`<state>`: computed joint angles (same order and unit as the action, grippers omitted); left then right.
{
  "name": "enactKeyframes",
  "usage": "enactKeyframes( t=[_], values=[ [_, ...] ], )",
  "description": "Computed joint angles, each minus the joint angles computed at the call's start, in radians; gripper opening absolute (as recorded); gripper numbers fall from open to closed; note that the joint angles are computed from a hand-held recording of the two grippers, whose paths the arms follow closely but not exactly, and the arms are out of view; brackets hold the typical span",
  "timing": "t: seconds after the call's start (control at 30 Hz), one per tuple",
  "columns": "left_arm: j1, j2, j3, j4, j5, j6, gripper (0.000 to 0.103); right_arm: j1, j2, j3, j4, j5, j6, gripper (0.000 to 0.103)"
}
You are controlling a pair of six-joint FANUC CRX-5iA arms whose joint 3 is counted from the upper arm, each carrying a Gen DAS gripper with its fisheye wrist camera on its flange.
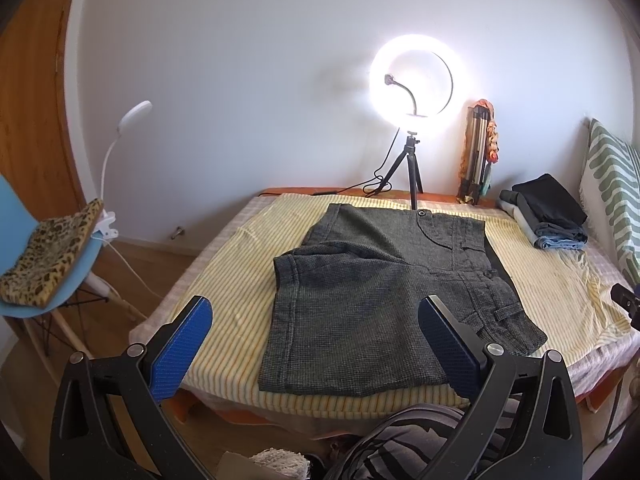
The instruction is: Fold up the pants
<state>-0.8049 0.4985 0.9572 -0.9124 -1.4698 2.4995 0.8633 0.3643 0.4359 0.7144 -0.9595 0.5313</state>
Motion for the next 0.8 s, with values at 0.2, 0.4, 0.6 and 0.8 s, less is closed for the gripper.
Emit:
enactKeyframes(
  t=[0.2,0.4,0.6,0.8],
  values=[
    [-0.001,-0.001,-0.002,-0.002,0.005,0.004,0.103,0.0,0.001,0.003,-0.001,-0.001,0.003,0.103],
    [-0.001,-0.005,-0.009,-0.001,0.008,0.011,0.103,0.001,0.002,0.002,0.0,0.0,0.001,0.103],
    [0.003,-0.01,-0.016,0.008,0.017,0.015,0.102,0.002,0.004,0.001,0.001,0.003,0.001,0.103],
    [0.003,-0.009,-0.016,0.007,0.017,0.016,0.103,0.003,0.003,-0.001,0.002,0.005,0.0,0.103]
  ],
)
